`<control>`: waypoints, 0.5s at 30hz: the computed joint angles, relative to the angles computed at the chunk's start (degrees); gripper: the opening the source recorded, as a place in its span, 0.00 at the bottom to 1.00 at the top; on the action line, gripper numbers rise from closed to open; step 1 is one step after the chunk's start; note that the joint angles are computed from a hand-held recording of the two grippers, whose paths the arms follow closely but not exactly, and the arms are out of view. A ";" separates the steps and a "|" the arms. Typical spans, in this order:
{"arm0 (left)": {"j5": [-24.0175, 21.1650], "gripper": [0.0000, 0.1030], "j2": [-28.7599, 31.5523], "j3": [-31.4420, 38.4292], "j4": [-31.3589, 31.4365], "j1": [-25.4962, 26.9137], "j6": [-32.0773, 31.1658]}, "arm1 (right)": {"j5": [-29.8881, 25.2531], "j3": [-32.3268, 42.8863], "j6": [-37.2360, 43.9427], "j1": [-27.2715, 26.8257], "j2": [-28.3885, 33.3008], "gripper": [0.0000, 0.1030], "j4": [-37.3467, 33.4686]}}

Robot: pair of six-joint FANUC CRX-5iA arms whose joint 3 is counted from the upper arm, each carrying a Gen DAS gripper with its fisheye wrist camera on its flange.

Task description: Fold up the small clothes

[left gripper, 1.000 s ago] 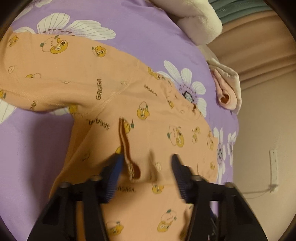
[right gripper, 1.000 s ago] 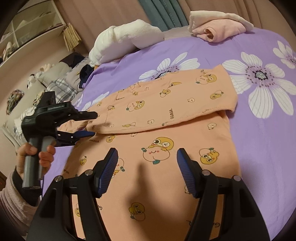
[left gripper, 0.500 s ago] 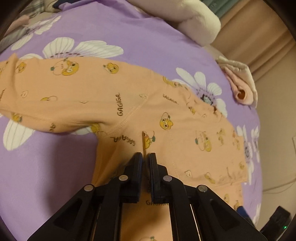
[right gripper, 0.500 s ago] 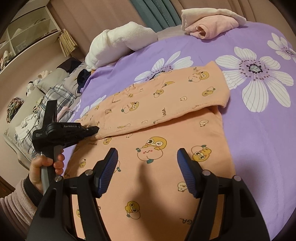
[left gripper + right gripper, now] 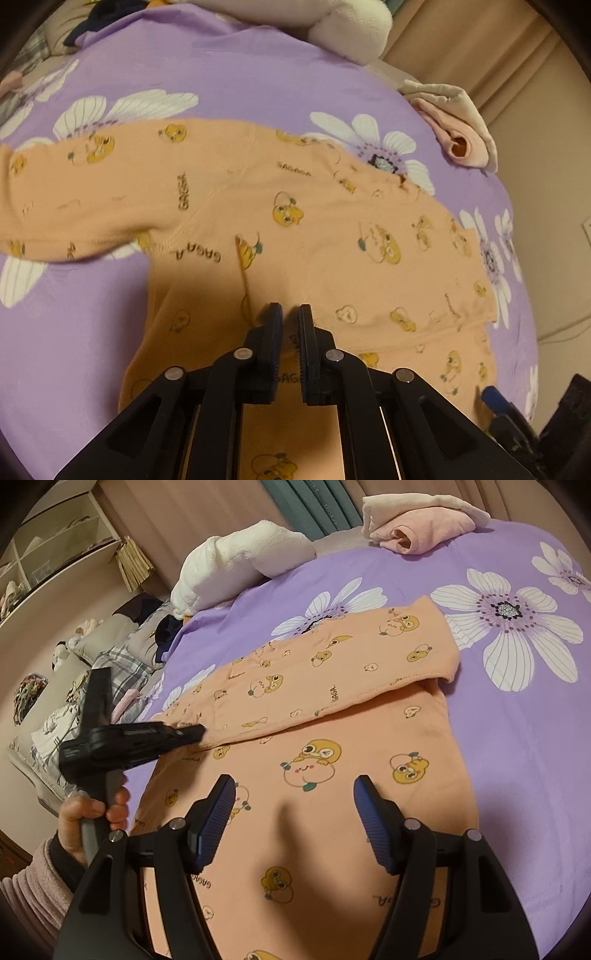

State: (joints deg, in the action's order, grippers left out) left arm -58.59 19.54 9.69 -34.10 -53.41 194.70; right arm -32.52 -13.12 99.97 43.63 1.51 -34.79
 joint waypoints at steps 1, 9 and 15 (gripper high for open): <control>0.03 0.03 -0.25 -0.14 -0.14 -0.21 0.32 | 0.00 -0.24 -0.47 0.30 -0.28 0.66 0.61; -0.21 0.48 -4.62 -4.49 -7.71 -8.87 15.17 | 0.18 -3.00 -3.11 2.18 -3.69 0.68 1.30; -11.41 0.51 -5.17 -3.36 -10.56 -17.60 23.65 | 1.28 -6.32 -7.30 6.81 -7.51 0.70 6.11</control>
